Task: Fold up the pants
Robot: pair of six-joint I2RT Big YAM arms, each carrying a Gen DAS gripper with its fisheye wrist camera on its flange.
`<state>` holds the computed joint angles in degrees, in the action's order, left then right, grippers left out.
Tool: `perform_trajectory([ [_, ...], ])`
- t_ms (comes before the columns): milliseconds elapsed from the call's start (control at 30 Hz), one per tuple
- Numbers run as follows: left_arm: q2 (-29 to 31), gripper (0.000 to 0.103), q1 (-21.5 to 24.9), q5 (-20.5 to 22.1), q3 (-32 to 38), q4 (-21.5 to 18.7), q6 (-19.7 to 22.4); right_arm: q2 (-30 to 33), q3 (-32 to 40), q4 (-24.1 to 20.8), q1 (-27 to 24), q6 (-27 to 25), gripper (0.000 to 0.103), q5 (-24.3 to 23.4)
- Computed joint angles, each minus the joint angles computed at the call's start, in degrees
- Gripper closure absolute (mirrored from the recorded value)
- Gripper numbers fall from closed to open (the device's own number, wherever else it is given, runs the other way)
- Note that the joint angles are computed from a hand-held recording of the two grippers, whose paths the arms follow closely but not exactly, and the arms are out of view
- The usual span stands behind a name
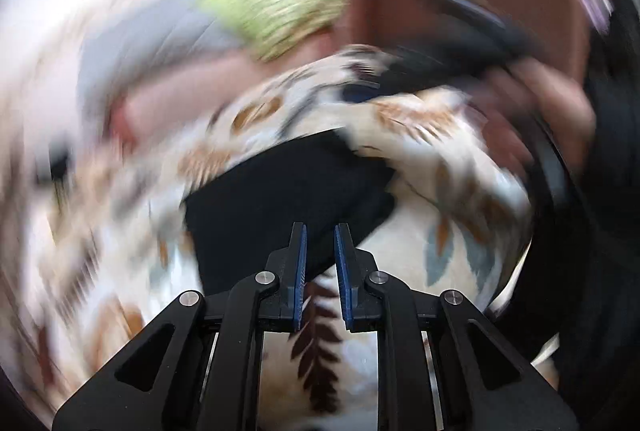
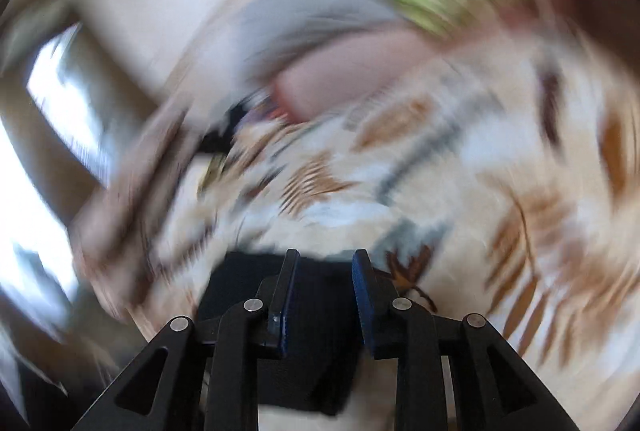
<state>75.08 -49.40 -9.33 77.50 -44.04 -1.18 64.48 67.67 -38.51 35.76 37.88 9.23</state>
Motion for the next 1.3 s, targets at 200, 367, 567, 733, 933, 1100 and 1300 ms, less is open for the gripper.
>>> perform_trajectory([
  [200, 6.5, 0.089, 12.8, 23.6, 7.3, -7.8, -22.6, 5.3, 4.5, -7.7, 9.4, -13.7, 0.078, 5.1],
  [367, 11.6, 0.089, 12.1, 23.6, 8.6, -12.0, -22.8, 7.6, 5.3, -10.8, 8.6, -11.6, 0.078, 4.5],
  [567, 12.0, 0.093, 12.8, 25.0, 8.5, -12.0, -23.3, 7.8, 3.4, -11.1, 5.0, -5.9, 0.077, -3.2],
  [733, 12.3, 0.093, 13.7, 24.4, 13.3, -11.9, -19.5, 5.7, 3.2, -6.3, 6.2, -6.5, 0.076, 1.7],
  [933, 22.5, 0.092, 14.2, 20.7, 25.7, -16.3, -13.1, 7.7, 4.4, -1.5, 4.7, -7.7, 0.076, 8.4],
  [1100, 26.8, 0.092, 14.3, 19.1, 26.2, -15.5, -12.8, 15.3, 8.5, -10.2, 2.0, -5.7, 0.075, 4.1],
  [1300, 26.7, 0.091, 15.5, 22.4, 25.4, -13.9, -15.4, 13.2, 5.6, -6.0, -0.4, -1.7, 0.074, -2.1],
])
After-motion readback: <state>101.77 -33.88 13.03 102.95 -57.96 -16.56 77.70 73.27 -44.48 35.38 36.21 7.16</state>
